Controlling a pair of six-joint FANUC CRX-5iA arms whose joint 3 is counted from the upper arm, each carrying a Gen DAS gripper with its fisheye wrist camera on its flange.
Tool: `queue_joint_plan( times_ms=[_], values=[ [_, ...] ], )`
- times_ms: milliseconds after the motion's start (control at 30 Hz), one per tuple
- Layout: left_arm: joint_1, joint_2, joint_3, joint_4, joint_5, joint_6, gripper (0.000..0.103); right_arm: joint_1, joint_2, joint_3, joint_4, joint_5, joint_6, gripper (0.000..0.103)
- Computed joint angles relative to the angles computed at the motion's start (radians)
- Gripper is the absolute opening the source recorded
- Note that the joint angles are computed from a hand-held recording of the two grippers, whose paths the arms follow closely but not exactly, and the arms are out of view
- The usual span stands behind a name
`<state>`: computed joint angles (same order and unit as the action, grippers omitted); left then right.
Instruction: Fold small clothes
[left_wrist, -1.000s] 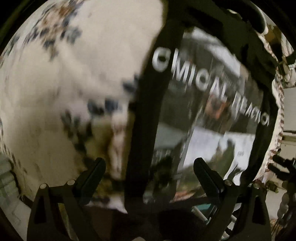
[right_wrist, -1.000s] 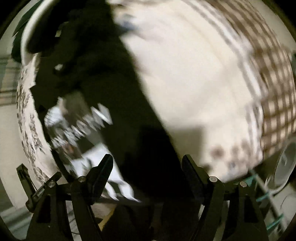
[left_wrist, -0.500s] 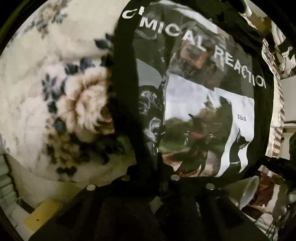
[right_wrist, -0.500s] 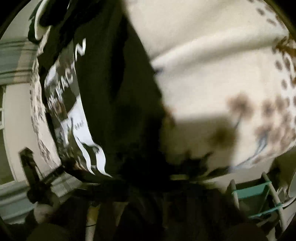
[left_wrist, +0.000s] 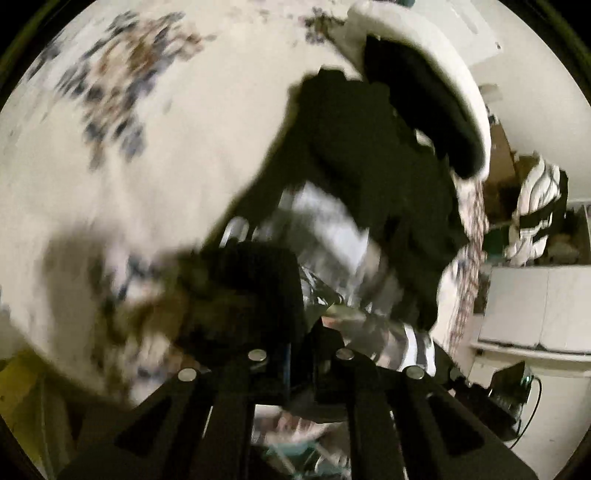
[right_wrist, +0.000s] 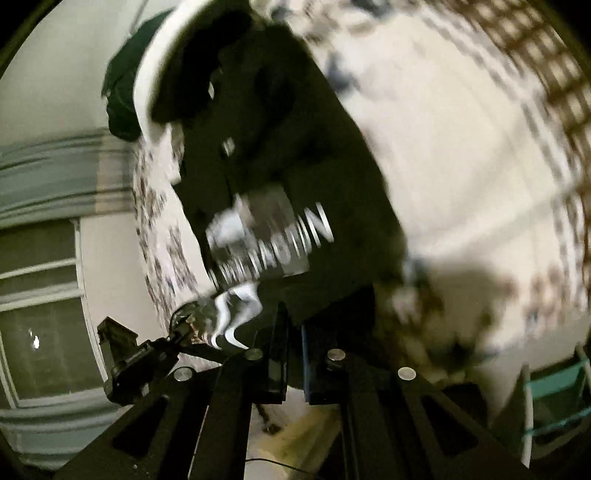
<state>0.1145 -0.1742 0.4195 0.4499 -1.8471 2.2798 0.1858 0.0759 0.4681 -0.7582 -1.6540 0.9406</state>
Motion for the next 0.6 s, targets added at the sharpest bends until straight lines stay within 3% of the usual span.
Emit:
queue_joint_plan(
  times_ms=[100, 200, 300, 333, 367, 400, 433, 600],
  values=[
    [-0.062, 0.075, 0.011, -0.084, 0.055, -0.074, 0.007, 0.062, 0.103, 0.081, 0.119, 0.048, 0.014, 0.006],
    [-0.087, 0.109, -0.01, -0.12, 0.045, -0.156, 0.009, 0.105, 0.19, 0.12, 0.198, 0.043, 0.003, 0.006],
    [-0.038, 0.068, -0.104, -0.011, 0.074, -0.18, 0.018, 0.101, 0.209, 0.119, 0.177, 0.025, -0.024, 0.011],
    [-0.003, 0.026, -0.165, 0.053, 0.096, -0.185, 0.032, 0.09, 0.183, 0.095, 0.156, 0.037, -0.028, 0.016],
    [0.024, -0.008, -0.203, 0.095, 0.105, -0.189, 0.044, 0.086, 0.157, 0.07, 0.151, 0.046, -0.027, 0.038],
    [0.05, -0.045, -0.247, 0.13, 0.113, -0.193, 0.05, 0.085, 0.134, 0.047, 0.152, 0.055, -0.028, 0.061],
    [0.076, -0.084, -0.286, 0.154, 0.111, -0.194, 0.055, 0.083, 0.094, 0.01, 0.15, 0.06, -0.03, 0.068],
    [0.089, -0.155, -0.367, 0.156, 0.097, -0.198, 0.057, 0.105, -0.005, -0.146, 0.123, 0.031, -0.062, 0.072]
  ],
)
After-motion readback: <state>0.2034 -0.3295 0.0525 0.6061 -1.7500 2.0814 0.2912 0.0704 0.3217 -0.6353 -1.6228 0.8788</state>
